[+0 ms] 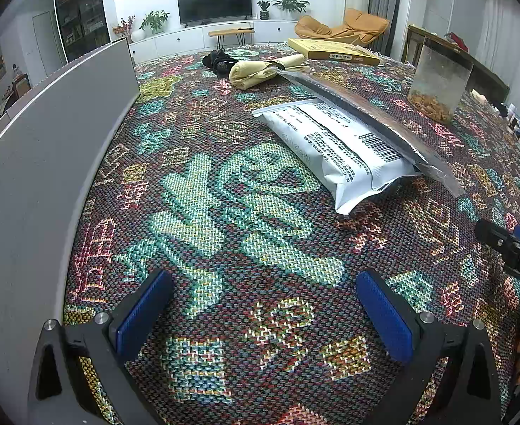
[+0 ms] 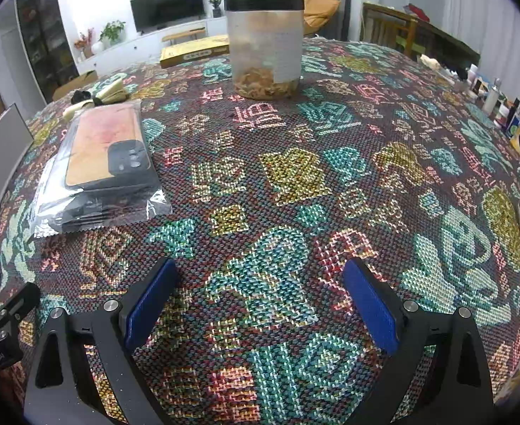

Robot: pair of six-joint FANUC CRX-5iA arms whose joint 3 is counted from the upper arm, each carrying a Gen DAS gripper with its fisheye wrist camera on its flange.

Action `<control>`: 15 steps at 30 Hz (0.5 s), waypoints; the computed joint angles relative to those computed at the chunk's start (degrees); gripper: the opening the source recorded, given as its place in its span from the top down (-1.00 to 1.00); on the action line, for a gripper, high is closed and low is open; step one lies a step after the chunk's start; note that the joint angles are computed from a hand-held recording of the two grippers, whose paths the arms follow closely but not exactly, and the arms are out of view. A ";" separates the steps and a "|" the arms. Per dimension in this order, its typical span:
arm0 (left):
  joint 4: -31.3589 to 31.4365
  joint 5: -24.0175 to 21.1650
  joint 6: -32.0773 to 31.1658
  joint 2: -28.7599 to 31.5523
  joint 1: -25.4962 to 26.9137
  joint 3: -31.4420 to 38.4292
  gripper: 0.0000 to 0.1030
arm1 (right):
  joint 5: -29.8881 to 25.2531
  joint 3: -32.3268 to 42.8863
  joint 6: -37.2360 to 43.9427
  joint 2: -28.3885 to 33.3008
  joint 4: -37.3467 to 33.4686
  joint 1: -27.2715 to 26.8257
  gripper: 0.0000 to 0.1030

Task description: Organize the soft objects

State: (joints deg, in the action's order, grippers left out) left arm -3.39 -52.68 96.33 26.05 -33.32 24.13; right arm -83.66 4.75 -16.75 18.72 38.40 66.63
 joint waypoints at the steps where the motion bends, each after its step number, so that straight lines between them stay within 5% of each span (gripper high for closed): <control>1: 0.02 -0.01 -0.03 0.00 0.03 0.00 -1.00 | 1.54 -1.69 -1.43 -1.13 0.85 0.16 -0.89; 9: -0.03 -0.01 0.03 0.00 -0.01 0.01 -1.00 | 12.47 -13.88 -13.52 -10.86 10.71 0.37 -0.85; 12: -0.02 0.00 0.02 0.00 -0.01 0.00 -1.00 | 22.69 -12.23 -5.09 -11.67 10.76 -4.40 -0.87; 13: -0.03 0.01 0.01 -0.01 0.00 0.00 -1.00 | 29.33 -10.01 1.48 -11.04 6.35 -7.52 -0.87; 15: 0.06 0.05 -0.05 -0.03 0.05 -0.06 -1.00 | 34.03 -3.39 13.35 -7.54 -3.37 -11.47 -0.85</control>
State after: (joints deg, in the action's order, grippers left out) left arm -3.33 -52.63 96.28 26.02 -33.27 24.07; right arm -49.64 1.35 -3.40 11.18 35.03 55.16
